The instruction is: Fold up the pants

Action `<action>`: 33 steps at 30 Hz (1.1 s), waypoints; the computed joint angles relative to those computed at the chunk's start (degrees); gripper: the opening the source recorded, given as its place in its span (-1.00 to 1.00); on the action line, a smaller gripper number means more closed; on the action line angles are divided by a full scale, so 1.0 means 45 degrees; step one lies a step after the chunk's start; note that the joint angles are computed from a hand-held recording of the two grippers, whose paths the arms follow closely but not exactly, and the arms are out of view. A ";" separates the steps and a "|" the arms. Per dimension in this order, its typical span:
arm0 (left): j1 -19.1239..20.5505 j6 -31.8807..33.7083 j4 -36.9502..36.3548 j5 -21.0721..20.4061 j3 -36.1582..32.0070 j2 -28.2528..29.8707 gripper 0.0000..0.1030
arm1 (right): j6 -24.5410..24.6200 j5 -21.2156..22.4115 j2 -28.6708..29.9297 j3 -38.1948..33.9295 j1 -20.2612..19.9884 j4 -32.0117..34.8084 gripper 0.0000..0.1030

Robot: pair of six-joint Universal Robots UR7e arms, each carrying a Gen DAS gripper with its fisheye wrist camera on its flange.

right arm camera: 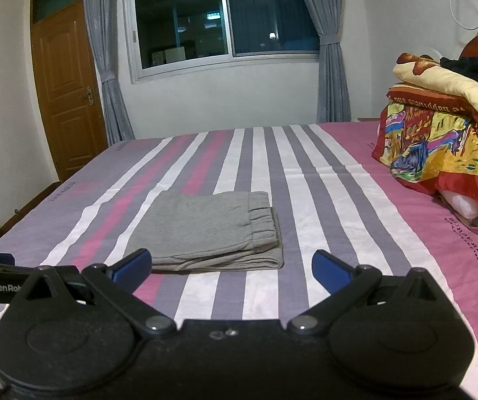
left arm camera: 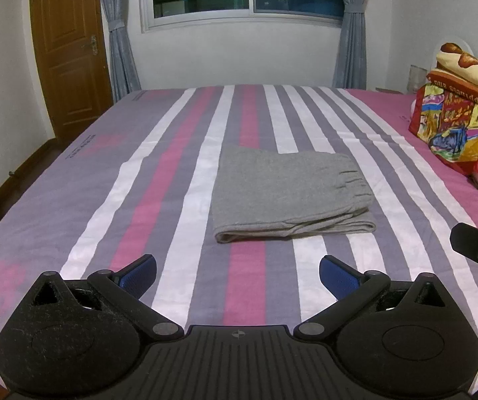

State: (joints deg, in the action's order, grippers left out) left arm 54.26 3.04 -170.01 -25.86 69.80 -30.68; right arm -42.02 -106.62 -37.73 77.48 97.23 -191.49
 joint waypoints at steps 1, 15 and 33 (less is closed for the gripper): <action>0.0002 -0.0007 -0.0002 -0.0015 0.0004 -0.0003 1.00 | 0.0006 0.0013 -0.0005 0.0005 -0.0003 -0.0005 0.99; 0.0041 0.0021 0.0155 -0.0022 -0.0262 0.0130 1.00 | -0.0068 0.0041 0.0101 -0.0135 -0.0026 0.0022 0.99; 0.0114 0.0285 0.0018 -0.0092 -0.0594 0.0339 1.00 | -0.0098 0.0205 0.0242 -0.0381 -0.0066 0.0122 0.99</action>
